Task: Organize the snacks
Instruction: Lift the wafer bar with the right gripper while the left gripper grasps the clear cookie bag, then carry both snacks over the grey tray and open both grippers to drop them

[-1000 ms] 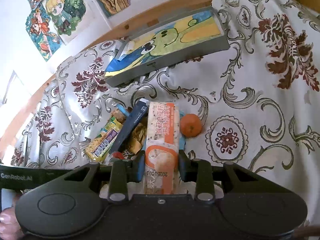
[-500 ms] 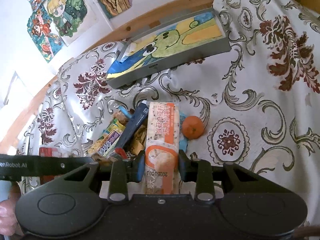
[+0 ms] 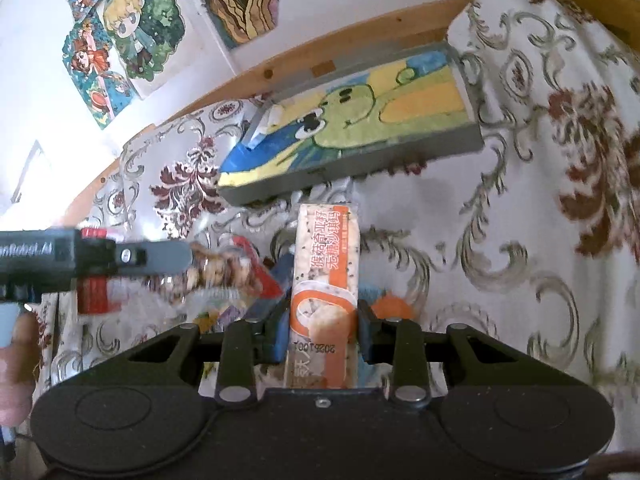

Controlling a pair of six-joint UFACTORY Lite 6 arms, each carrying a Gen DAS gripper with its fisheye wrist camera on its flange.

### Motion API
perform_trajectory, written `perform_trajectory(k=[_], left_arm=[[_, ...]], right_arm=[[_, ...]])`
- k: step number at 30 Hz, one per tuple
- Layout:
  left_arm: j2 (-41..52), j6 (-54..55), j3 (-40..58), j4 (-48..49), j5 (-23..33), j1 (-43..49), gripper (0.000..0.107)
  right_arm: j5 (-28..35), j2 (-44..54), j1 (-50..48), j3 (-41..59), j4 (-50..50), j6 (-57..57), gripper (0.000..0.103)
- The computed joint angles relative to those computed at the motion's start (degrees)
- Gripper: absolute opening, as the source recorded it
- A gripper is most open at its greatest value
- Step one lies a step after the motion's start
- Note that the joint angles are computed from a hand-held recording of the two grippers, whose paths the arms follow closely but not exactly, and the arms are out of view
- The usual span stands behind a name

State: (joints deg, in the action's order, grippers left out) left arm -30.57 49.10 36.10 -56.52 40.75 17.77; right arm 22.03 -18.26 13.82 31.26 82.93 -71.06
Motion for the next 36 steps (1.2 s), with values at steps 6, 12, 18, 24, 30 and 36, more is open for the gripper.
perform_trajectory(k=[6,12,18,24,30,36], left_arm=[[15.0,10.1,11.2,-10.4,-8.5,-3.7,0.032],[30.5,16.7,24.4,-18.5,-13.6,-6.4,0.032],[44.0,27.5,36.0,-28.9,-17.1,-8.3,0.032],[54.0,35.3,42.7,-35.7,-20.8,-9.0,0.032],[57.7,50.3,43.4,-47.9,-23.0,-9.8,0.032],[58.8,60.2,42.1,-55.9,-25.6,-11.5,0.033]], right_arm=[[0.6,13.6,-1.2,16.0,-3.9,0.4,0.035],[0.0,31.8,-1.4,37.9,-11.0,6.4,0.035],[-0.4,53.2,-2.0,66.8,-27.9,24.6,0.035],[3.7,73.9,-1.2,95.7,-49.6,47.5,0.035],[5.4,83.6,-0.1,107.4,-58.9,56.3,0.035],[2.6,83.6,1.0,105.2,-61.9,58.2,0.036]])
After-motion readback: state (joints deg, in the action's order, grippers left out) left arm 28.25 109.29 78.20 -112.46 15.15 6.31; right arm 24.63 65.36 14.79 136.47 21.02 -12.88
